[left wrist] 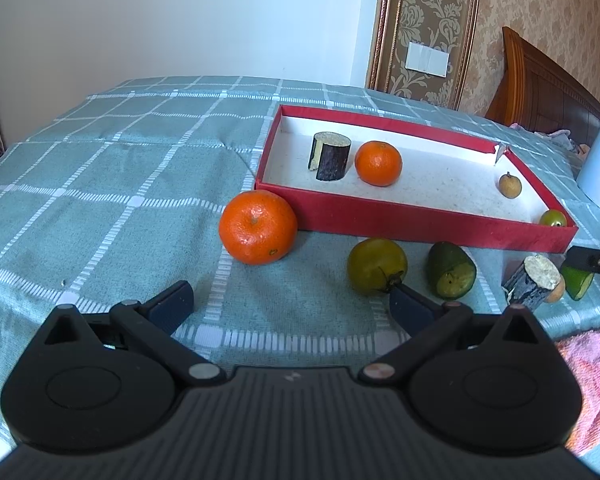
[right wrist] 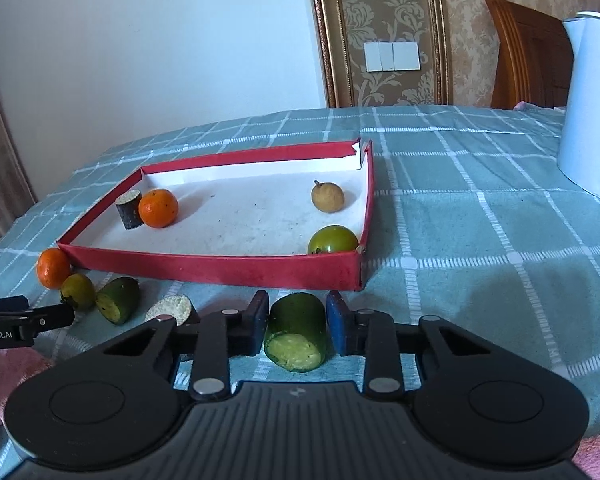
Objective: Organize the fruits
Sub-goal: 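Carry the cucumber piece into the tray and open the right gripper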
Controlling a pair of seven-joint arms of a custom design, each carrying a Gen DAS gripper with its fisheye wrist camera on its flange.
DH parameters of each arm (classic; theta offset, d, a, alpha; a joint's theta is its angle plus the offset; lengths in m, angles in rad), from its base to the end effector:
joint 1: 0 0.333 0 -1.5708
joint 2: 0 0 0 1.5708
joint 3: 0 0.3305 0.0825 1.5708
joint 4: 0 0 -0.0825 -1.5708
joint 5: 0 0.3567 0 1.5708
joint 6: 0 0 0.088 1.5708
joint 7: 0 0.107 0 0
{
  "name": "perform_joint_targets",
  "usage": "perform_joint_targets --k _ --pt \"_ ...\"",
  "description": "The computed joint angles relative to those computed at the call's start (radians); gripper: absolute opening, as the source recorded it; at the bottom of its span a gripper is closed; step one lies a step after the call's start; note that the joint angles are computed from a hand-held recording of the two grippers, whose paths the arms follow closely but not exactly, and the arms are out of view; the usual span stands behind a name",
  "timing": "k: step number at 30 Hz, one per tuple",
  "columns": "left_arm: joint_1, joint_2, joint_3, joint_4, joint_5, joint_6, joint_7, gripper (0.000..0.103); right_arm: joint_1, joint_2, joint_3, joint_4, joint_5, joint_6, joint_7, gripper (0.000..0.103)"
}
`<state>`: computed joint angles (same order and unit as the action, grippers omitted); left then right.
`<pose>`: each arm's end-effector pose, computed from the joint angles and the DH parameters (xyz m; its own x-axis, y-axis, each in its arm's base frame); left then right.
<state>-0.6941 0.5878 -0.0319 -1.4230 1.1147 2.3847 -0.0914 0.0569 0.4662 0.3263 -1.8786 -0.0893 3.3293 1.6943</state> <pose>0.5575 -0.4761 0.4223 0.1917 -0.9780 0.0823 -0.5722 -0.1795 -0.8003 0.6314 0.2261 0.4294 0.3327 -0.9252 -0.1827 -0.5574 -0.0367 -0.8294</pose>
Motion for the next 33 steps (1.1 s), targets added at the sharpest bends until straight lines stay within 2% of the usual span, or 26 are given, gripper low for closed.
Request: perform_joint_targets --k 2,4,5,7,8,10,11,12,13,14,15,20,21,23,24,26,28,31,33 --pt "0.000 0.000 0.000 -0.001 0.000 0.001 -0.001 0.103 -0.014 -0.006 0.010 -0.011 -0.001 0.015 0.006 0.027" --pt "0.000 0.000 0.000 0.001 0.000 0.000 0.000 0.103 0.005 -0.011 -0.014 -0.009 0.011 0.014 -0.003 0.025" --pt "0.000 0.000 0.001 0.000 0.000 0.001 -0.002 0.103 -0.016 -0.008 0.005 -0.007 -0.010 0.011 0.011 0.025" --pt "0.000 0.000 0.001 0.000 0.001 0.002 -0.003 0.103 -0.101 0.010 0.095 0.000 -0.055 -0.008 0.038 0.024" --pt "0.000 0.000 0.001 0.000 0.001 0.002 -0.003 0.103 -0.101 0.011 0.096 0.002 -0.058 -0.011 0.028 0.025" --pt "0.000 -0.002 0.001 -0.002 0.002 0.003 -0.005 0.103 -0.050 -0.004 0.045 -0.006 -0.021 -0.008 0.009 0.028" --pt "0.000 -0.002 0.001 -0.002 0.002 0.003 -0.005 0.103 -0.066 -0.003 0.063 -0.009 -0.023 -0.011 0.007 0.030" --pt "0.000 -0.001 0.001 -0.002 0.002 0.003 -0.005 0.103 -0.091 0.003 0.093 -0.007 -0.030 -0.022 0.001 0.037" --pt "0.000 -0.001 0.001 -0.002 0.002 0.003 -0.005 0.103 -0.093 0.002 0.098 -0.001 -0.028 -0.055 -0.004 0.043" --pt "0.000 -0.001 0.001 -0.002 0.002 0.004 -0.005 0.103 -0.066 -0.004 0.070 0.000 -0.009 -0.083 -0.001 0.055" --pt "0.001 -0.002 0.001 -0.003 0.003 0.005 -0.006 0.103 -0.062 -0.004 0.068 -0.005 0.009 -0.085 -0.005 0.059" --pt "0.001 -0.005 0.001 -0.007 0.006 0.008 -0.012 0.103 -0.054 0.000 0.061 -0.029 0.030 -0.017 -0.029 0.058" --pt "0.001 -0.005 0.001 -0.008 0.007 0.009 -0.015 0.103 -0.076 0.006 0.086 -0.027 0.021 -0.014 -0.032 0.053" --pt "0.002 -0.007 0.001 -0.010 0.010 0.012 -0.020 0.103 -0.157 0.024 0.178 -0.027 -0.008 -0.016 -0.040 0.042" --pt "0.002 -0.007 0.001 -0.011 0.011 0.012 -0.021 0.103 -0.167 0.026 0.190 -0.030 -0.016 -0.013 -0.042 0.037" --pt "0.002 -0.008 0.000 -0.013 0.012 0.013 -0.022 0.103 -0.151 0.020 0.176 -0.036 -0.023 -0.002 -0.037 0.032" --pt "0.003 -0.009 0.000 -0.014 0.014 0.015 -0.026 0.103 -0.133 0.017 0.156 -0.035 -0.027 0.001 -0.027 0.032" --pt "0.004 -0.009 0.000 -0.015 0.016 0.017 -0.029 0.103 -0.194 0.030 0.218 -0.030 -0.044 -0.001 -0.009 0.032" --pt "0.004 -0.009 -0.001 -0.015 0.017 0.016 -0.029 0.103 -0.194 0.025 0.215 -0.027 -0.052 0.011 -0.001 0.032"
